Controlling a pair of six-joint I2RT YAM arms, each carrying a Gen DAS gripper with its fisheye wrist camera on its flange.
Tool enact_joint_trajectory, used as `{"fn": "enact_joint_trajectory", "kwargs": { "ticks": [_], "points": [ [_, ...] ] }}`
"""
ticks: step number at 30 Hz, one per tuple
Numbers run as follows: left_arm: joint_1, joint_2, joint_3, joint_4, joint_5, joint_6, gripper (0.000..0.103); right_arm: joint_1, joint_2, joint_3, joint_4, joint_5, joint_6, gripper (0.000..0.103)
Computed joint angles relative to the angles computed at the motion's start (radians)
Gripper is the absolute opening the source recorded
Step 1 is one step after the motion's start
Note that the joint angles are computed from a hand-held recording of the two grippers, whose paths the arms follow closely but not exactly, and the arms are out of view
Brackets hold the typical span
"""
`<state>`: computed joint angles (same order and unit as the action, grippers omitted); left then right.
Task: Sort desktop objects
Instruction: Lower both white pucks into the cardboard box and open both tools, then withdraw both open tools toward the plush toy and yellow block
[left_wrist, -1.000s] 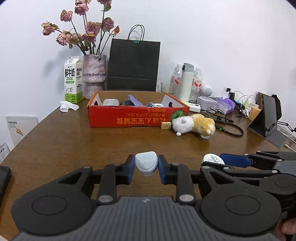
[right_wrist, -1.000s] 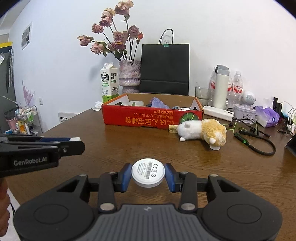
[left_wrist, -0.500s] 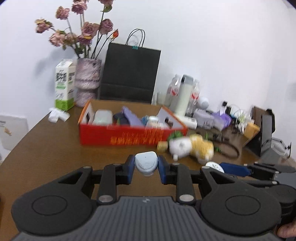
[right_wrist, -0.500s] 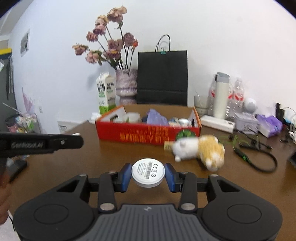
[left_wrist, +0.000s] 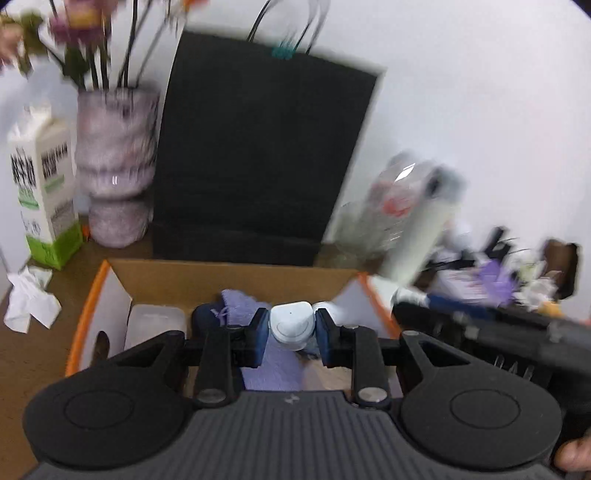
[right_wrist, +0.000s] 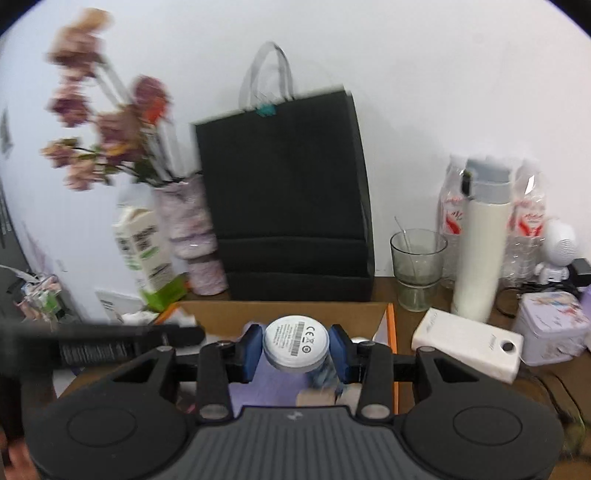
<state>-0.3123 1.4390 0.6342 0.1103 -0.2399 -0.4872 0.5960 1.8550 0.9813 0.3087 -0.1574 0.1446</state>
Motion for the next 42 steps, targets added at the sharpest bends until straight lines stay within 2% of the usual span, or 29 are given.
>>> {"fn": "enact_joint_trajectory", "kwargs": {
  "ticks": [2,5,9,12,13,15,16,17,18,19,22,26,28,31,36,39,41,42],
  "points": [
    [0.051,0.143,0.092,-0.009,0.055,0.017,0.027,-0.018,0.148,0.186,-0.096,0.000,0.001,0.038],
    [0.097,0.311,0.199,-0.012,0.062,0.022,0.028,-0.033,0.332,0.415,-0.220,-0.022,0.009,0.038],
    [0.139,0.439,0.280,-0.002,0.113,0.047,0.028,-0.032,0.523,0.673,-0.383,-0.061,0.038,0.038],
    [0.157,0.464,0.288,-0.001,0.130,0.038,0.033,-0.011,0.602,0.785,-0.450,-0.011,0.055,0.039],
    [0.163,0.458,0.281,-0.002,0.142,0.042,0.038,-0.009,0.625,0.820,-0.471,-0.009,0.055,0.039],
    [0.177,0.426,0.249,0.014,0.168,0.051,0.058,-0.015,0.651,0.863,-0.495,-0.042,0.067,0.040],
    [0.183,0.406,0.233,0.024,0.165,0.052,0.073,-0.019,0.652,0.865,-0.489,-0.071,0.085,0.041],
    [0.180,0.386,0.221,0.024,0.151,0.054,0.073,-0.024,0.648,0.862,-0.483,-0.095,0.098,0.050],
    [0.182,0.364,0.212,0.022,0.138,0.070,0.073,-0.020,0.634,0.847,-0.474,-0.081,0.106,0.058],
    [0.180,0.335,0.197,0.015,0.126,0.094,0.073,-0.014,0.611,0.814,-0.450,-0.056,0.099,0.061],
    [0.165,0.268,0.172,-0.015,0.078,0.105,0.080,0.000,0.530,0.710,-0.400,-0.012,0.073,0.061],
    [0.149,0.162,0.122,-0.072,0.066,0.082,0.086,0.016,0.385,0.542,-0.373,0.046,0.032,0.062],
    [0.126,0.107,0.080,-0.082,0.044,0.078,0.095,0.020,0.298,0.445,-0.363,0.084,-0.008,0.065],
    [0.073,0.023,-0.013,-0.077,-0.011,0.057,0.097,0.030,0.144,0.254,-0.280,0.131,-0.057,0.074],
    [-0.083,-0.240,-0.213,-0.126,-0.143,-0.049,0.099,0.064,-0.092,-0.032,-0.177,0.181,-0.084,0.079],
    [-0.242,-0.424,-0.314,-0.224,-0.245,-0.120,0.102,0.103,-0.233,-0.222,-0.097,0.203,-0.079,0.081],
    [-0.420,-0.531,-0.356,-0.359,-0.381,-0.260,0.102,0.133,-0.321,-0.348,-0.037,0.217,-0.060,0.082],
    [-0.530,-0.563,-0.368,-0.436,-0.462,-0.364,0.102,0.149,-0.365,-0.412,-0.006,0.228,-0.044,0.082]
  ]
}}
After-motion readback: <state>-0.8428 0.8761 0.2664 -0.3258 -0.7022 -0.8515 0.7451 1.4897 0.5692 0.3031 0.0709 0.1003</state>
